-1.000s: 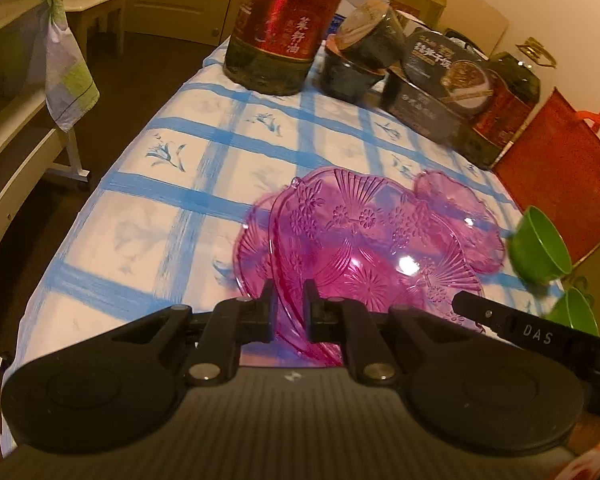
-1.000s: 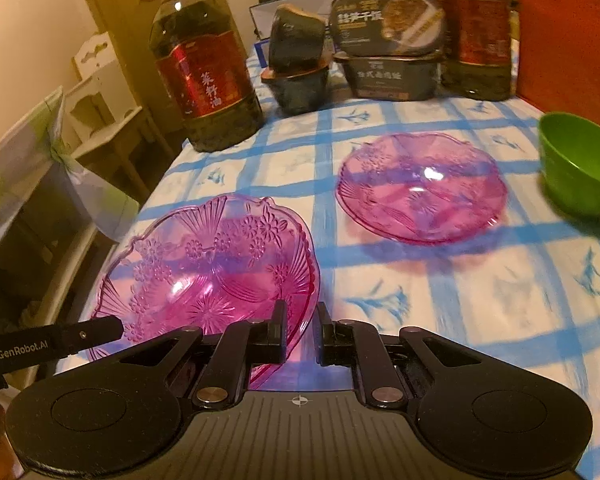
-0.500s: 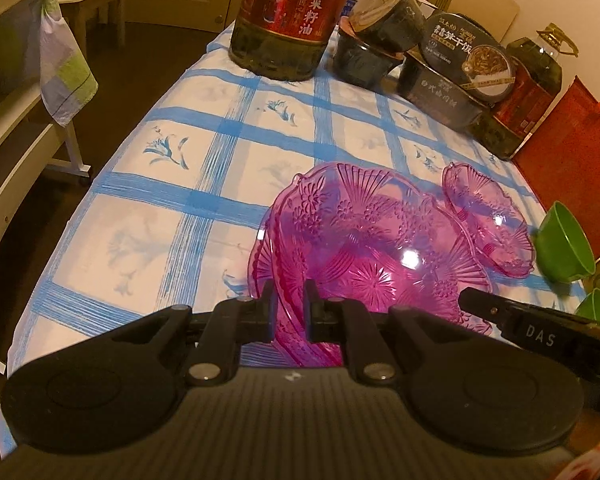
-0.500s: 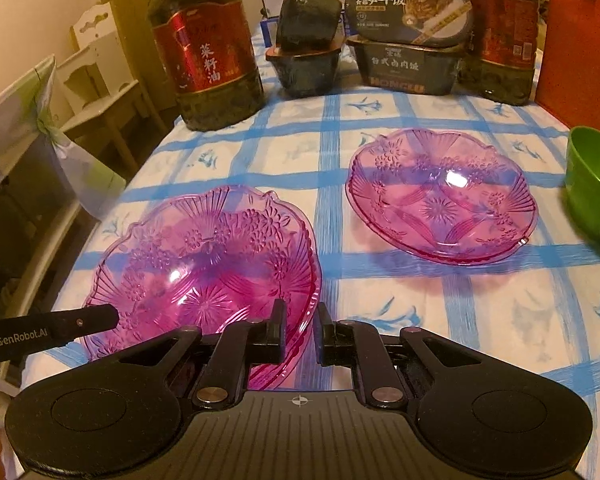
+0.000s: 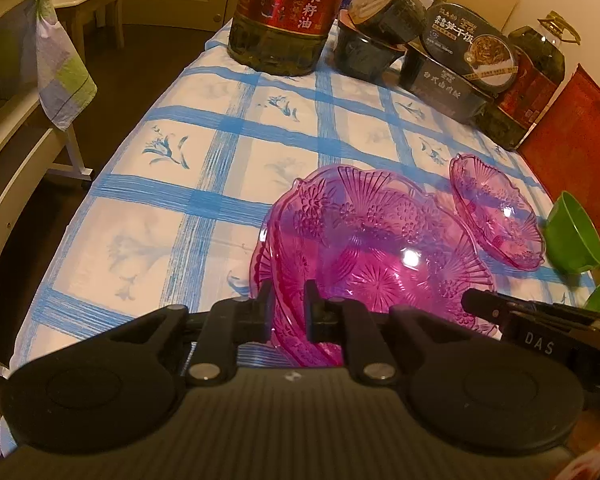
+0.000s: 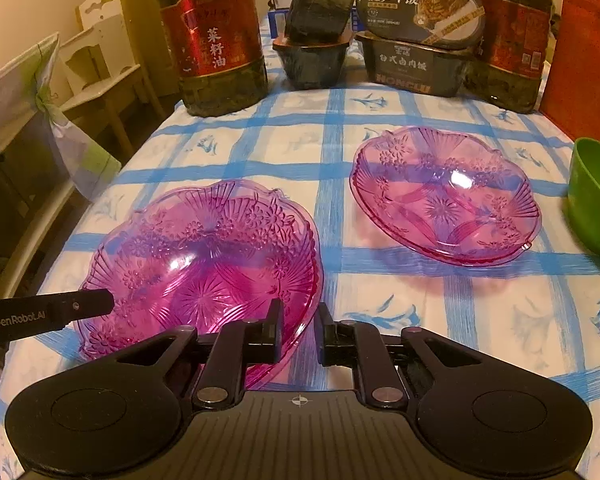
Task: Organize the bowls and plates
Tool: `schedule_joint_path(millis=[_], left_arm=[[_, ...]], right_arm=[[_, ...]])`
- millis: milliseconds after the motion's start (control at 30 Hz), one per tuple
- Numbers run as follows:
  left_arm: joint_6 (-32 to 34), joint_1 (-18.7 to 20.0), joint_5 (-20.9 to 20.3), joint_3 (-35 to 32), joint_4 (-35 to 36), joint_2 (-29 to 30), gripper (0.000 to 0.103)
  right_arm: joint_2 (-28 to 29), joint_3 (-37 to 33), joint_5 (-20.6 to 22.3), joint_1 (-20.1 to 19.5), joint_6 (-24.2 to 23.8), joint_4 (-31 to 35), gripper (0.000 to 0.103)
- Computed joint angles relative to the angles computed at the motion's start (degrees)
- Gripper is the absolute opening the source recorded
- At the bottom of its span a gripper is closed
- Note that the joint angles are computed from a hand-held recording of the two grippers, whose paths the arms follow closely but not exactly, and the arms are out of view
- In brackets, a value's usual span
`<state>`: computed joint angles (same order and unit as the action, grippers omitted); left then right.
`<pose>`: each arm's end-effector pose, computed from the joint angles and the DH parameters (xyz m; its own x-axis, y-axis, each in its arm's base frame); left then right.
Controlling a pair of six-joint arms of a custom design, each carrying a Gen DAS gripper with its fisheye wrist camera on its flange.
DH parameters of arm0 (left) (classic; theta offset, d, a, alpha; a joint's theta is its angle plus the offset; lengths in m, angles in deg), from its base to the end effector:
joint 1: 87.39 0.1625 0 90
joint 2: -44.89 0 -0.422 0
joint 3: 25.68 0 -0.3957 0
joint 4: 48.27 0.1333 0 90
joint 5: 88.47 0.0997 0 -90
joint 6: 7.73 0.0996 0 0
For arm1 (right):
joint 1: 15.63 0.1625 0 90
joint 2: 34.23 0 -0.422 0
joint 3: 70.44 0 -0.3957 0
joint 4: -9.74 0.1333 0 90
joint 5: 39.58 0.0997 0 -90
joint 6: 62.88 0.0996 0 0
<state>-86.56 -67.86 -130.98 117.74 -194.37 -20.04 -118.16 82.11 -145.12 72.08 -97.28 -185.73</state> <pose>-0.2366 -0.3032 0.0568 -0.8474 -0.1617 -0.5057 0.2068 0.7767 -0.5949 0.0935 -0.3302 0.1967 -0.8071 -0.2875 0.5157 -0.5139 0.7722 -0.3737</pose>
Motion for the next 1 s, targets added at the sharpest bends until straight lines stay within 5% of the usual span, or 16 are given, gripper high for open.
schedule_joint_path(millis=[233,300,367,400,633,733,867,1000], left_arm=[[-1.42,-1.01,1.69,-0.46,3.19,-0.47,0.018],[-2.03,-1.35,2.03,-0.37,3.92,-1.08,0.019],[-2.67,-1.67,2.21,-0.30,4.81,-1.68,0.019],[-2.94,-1.81,2.34,-0.22,5.13,-1.96,0.019],[-5.64,-3.46,2.20,0.80,6.75,-3.34,0.019],[-7.06,-4.16,1.74,1.37,6.76,-3.64,0.019],[-8.24,-4.54,0.93,1.90,6.46,-3.53,0.019],[-8.56,-4.78,0.43,2.11,6.20,-3.29,0.019]], right_arm=[[0.05,-0.04,0.46,-0.59,-0.56,0.35,0.015],[-0.07,-0.18,0.55,-0.85,-0.56,1.17,0.021],[-0.55,-0.08,1.39,-1.59,-0.12,1.54,0.057],[-0.94,0.17,1.97,-2.01,0.21,1.38,0.062],[-5.32,1.79,5.05,-3.87,1.45,2.39,0.063],[-7.77,2.72,6.67,-4.79,1.77,3.36,0.056],[-8.55,3.18,7.08,-4.91,1.40,4.25,0.013],[-6.32,3.29,6.51,-4.64,0.93,2.12,0.011]])
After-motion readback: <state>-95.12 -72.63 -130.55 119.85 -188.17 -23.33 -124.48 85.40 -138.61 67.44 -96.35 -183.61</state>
